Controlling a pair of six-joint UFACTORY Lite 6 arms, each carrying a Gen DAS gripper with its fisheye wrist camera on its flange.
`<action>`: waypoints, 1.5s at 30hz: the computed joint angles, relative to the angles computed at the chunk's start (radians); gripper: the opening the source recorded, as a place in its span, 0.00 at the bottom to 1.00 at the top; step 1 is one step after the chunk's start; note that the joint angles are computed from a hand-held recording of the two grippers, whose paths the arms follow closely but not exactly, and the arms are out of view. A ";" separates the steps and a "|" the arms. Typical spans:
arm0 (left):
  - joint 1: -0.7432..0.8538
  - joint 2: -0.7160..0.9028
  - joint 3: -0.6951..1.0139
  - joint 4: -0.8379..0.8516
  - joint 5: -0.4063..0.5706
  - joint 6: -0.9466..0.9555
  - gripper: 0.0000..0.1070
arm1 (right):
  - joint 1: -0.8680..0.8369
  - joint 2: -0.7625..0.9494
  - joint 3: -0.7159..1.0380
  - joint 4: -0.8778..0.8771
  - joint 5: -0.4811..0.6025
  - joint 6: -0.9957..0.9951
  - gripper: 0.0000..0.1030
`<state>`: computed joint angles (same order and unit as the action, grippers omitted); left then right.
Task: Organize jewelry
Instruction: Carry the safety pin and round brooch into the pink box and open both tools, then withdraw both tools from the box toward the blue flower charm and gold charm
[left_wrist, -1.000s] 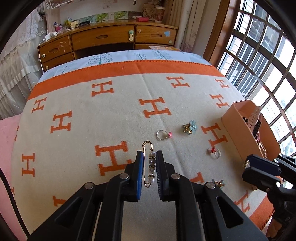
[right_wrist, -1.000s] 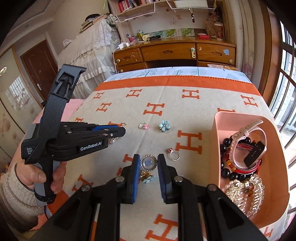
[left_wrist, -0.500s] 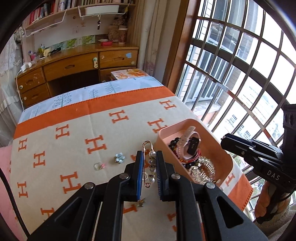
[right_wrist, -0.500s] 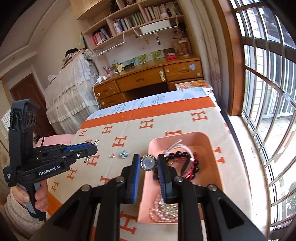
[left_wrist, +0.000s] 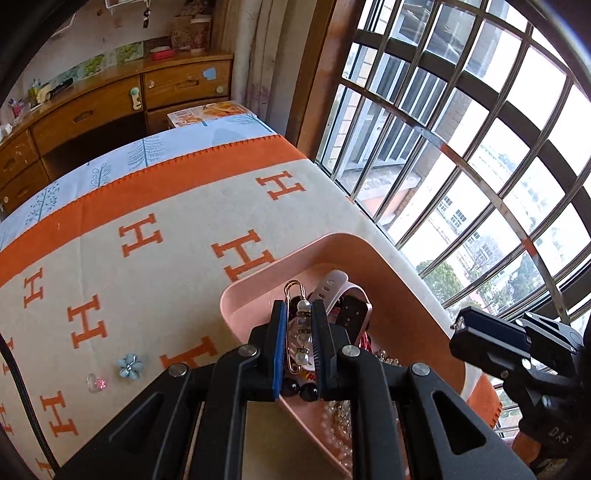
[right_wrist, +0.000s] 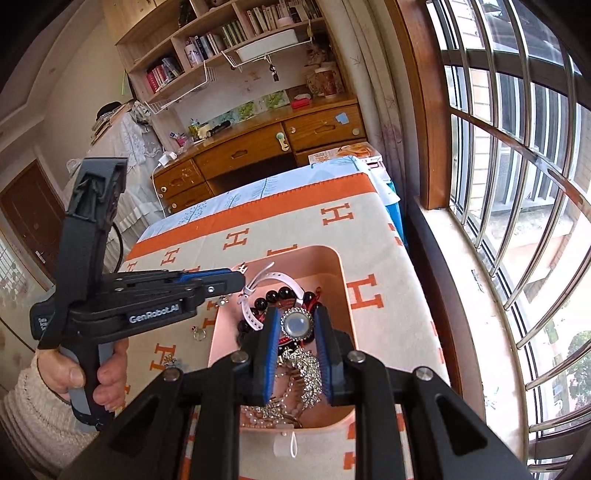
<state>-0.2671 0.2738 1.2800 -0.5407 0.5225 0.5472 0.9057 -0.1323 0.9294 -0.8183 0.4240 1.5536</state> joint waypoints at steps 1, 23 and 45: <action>-0.010 0.016 0.010 0.011 -0.013 -0.010 0.10 | -0.004 0.010 0.002 0.008 -0.012 -0.010 0.19; -0.001 -0.175 -0.159 0.132 -0.072 -0.092 0.63 | -0.074 0.025 -0.029 0.056 -0.119 -0.034 0.25; 0.362 -0.778 -0.542 0.278 0.031 -0.076 0.77 | 0.132 0.121 0.121 0.081 0.014 0.029 0.25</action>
<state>0.0951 -0.5039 0.7377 -0.2630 0.5537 0.4716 1.0373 -0.0113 1.0505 -0.7377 0.4377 1.5825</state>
